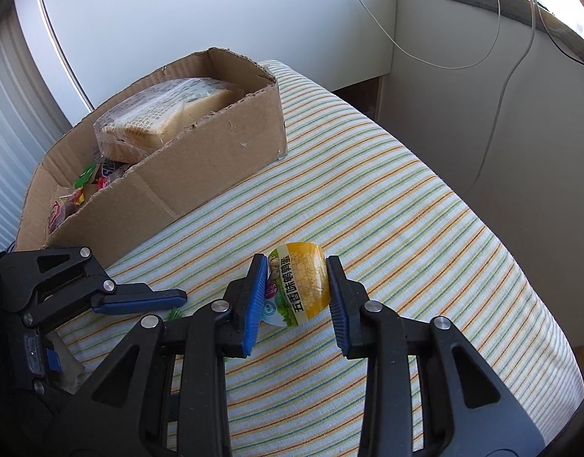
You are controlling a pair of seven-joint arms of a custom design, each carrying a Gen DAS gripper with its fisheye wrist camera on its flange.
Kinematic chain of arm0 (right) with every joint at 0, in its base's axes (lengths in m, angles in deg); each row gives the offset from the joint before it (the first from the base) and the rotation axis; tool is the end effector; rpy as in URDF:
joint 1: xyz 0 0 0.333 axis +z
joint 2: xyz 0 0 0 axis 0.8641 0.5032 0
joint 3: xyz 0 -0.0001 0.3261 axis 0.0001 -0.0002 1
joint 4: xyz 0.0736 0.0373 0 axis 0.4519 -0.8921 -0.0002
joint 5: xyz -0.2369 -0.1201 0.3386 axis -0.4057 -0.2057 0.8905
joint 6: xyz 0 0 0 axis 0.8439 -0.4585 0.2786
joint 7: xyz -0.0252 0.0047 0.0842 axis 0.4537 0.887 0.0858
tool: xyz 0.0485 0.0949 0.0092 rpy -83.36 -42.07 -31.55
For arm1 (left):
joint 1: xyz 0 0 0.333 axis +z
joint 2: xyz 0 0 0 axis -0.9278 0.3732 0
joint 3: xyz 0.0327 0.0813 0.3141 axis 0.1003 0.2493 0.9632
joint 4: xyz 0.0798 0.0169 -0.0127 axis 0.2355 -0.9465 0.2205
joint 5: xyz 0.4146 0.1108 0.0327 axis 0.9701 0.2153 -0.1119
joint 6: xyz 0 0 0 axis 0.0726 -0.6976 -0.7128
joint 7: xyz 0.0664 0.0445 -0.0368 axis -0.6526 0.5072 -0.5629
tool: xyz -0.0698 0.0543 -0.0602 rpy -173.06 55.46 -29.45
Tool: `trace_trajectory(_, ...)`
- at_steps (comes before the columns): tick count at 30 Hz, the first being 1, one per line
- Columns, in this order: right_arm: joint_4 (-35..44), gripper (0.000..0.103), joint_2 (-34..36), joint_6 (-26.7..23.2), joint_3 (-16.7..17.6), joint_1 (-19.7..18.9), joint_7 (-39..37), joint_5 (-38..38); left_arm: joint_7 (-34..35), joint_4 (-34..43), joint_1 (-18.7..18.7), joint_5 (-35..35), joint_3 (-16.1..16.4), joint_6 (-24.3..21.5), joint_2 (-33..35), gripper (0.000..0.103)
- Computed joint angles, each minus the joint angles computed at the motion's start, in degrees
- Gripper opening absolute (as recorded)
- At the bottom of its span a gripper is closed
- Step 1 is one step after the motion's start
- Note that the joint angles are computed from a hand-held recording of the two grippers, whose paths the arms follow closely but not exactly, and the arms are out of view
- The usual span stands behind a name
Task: Organize snacks
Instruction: 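Close the left gripper on the light green candy, then carry the light green candy and yellow pouch over the cardboard box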
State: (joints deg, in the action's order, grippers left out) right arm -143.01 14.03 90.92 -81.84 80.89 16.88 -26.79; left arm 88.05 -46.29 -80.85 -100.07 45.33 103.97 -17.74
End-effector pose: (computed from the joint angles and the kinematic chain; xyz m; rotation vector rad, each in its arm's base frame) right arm 0.6065 0.2799 0.3814 -2.1683 1.3840 -0.3350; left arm 0.5361 -0.1796 0.3940 -1.1843 2.4284 -0.8447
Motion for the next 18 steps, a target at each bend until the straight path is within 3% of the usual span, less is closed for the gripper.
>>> trace_trajectory(2, -0.7, 0.032, -0.7, 0.2, -0.8, 0.9, 1.8, -1.4, 0.8, -0.4, -0.3, -0.7, -0.2, 1.0, -0.1, 0.029)
trace_trajectory(12, -3.3, 0.030, -3.3, 1.1, -1.9, 1.9, 8.2, -6.5, 7.1, -2.1, -2.1, -7.7, 1.0, 1.9, -1.9, 0.020)
trace_trajectory(14, -4.0, 0.030, -4.0, 1.3, -2.0, 2.0, 9.4, -7.5, 8.6, -2.6, -2.5, -8.7, 1.4, 1.8, -2.4, 0.005)
trace_trajectory(18, -5.2, 0.030, -5.2, 1.2, -2.1, 2.0, 11.5, -9.7, 11.9, -3.3, -3.3, -11.5, 2.0, 2.2, -2.8, 0.005)
